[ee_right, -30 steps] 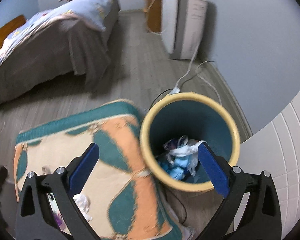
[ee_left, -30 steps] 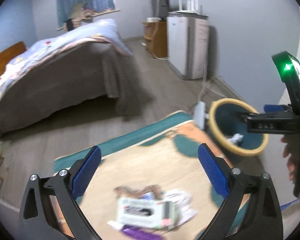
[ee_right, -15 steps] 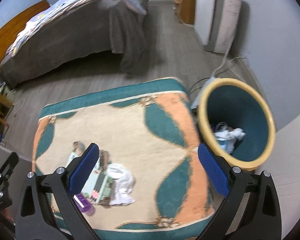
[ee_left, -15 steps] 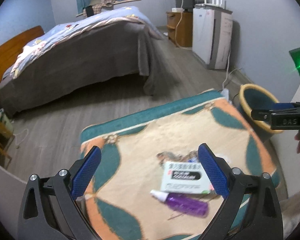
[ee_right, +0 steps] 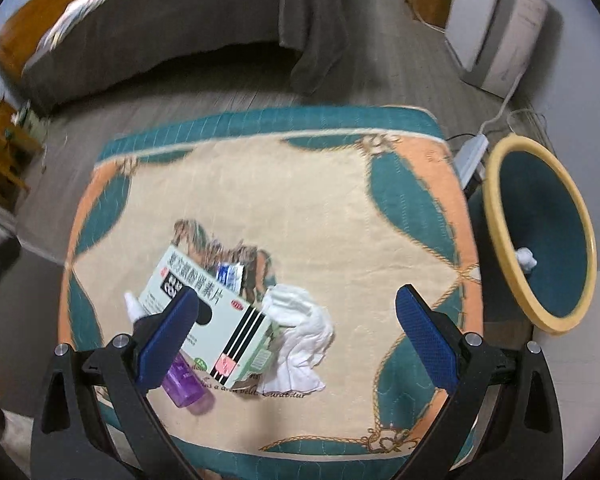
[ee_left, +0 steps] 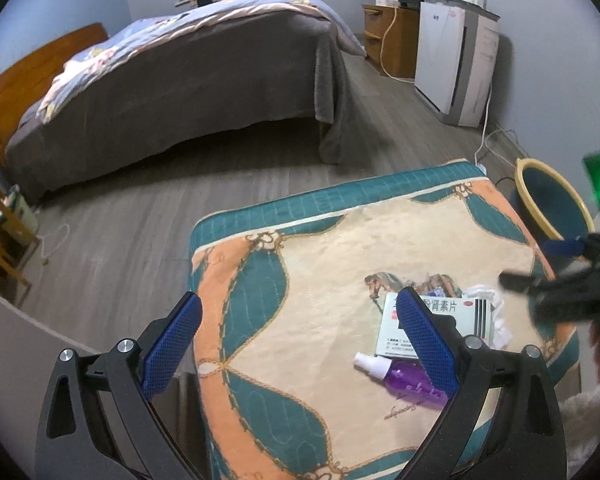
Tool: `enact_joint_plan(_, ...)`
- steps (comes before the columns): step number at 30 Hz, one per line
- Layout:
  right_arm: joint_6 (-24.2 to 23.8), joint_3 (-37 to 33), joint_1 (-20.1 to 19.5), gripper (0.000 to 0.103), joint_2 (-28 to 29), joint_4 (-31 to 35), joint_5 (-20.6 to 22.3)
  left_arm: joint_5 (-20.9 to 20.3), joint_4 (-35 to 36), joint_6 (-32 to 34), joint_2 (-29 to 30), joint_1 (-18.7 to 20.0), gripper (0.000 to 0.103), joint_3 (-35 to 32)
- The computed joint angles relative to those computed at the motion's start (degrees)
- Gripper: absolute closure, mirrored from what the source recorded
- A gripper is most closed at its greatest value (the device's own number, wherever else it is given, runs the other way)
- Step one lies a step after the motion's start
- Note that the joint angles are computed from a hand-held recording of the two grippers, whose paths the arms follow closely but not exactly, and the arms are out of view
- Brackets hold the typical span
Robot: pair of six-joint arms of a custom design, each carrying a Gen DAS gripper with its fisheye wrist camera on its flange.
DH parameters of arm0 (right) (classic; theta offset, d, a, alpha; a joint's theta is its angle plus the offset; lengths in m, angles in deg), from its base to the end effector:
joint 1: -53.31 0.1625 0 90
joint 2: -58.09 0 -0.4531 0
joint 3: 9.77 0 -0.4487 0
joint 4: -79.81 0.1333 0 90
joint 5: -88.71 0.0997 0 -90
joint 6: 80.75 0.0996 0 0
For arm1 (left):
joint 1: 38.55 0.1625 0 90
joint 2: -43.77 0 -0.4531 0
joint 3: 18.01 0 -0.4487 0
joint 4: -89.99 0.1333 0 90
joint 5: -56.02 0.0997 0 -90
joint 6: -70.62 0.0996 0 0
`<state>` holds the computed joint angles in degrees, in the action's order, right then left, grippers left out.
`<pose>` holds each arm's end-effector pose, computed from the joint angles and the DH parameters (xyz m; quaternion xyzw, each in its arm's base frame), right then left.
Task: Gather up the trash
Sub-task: 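Move both open tools back over the remaining trash on the cushion, then grasp the COLTALIN medicine box with right tool while left tool grasps purple bottle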
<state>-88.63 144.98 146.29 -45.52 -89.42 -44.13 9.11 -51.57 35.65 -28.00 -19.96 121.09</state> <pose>0.0809 -0.2934 0.2360 -0.0028 -0.9074 0.2106 0.3636 -0.3063 -0.3154 0.0817 0.3359 0.8594 -0.2148 0.3201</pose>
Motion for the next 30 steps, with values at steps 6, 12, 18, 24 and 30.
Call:
enact_joint_plan(6,-2.18,-0.45,0.93,0.006,6.40,1.28,-1.55,-0.41,-1.26,2.00,-0.71,0.60,0.006,0.21)
enact_joint_plan(12,-3.30,-1.04,1.13,0.006,11.24,2.87,-1.96,-0.49,-1.30,2.88,-0.69,1.20,0.006,0.11)
enact_joint_plan(18,-5.28,-1.86,1.62,0.006,18.36,-0.66,-4.29,-0.85,-1.82,3.49,-0.79,2.17,0.006,-0.09)
enact_joint_plan(24,-7.27,-3.23,2.23,0.006,24.84,-6.35,-5.79,-1.21,-1.79,3.32,-0.92,3.33,0.006,-0.26)
enact_joint_plan(30,-9.54,-5.05,3.18,0.006,29.56,-11.23,-6.73,-1.56,-1.52,2.87,-0.76,4.29,0.006,-0.55)
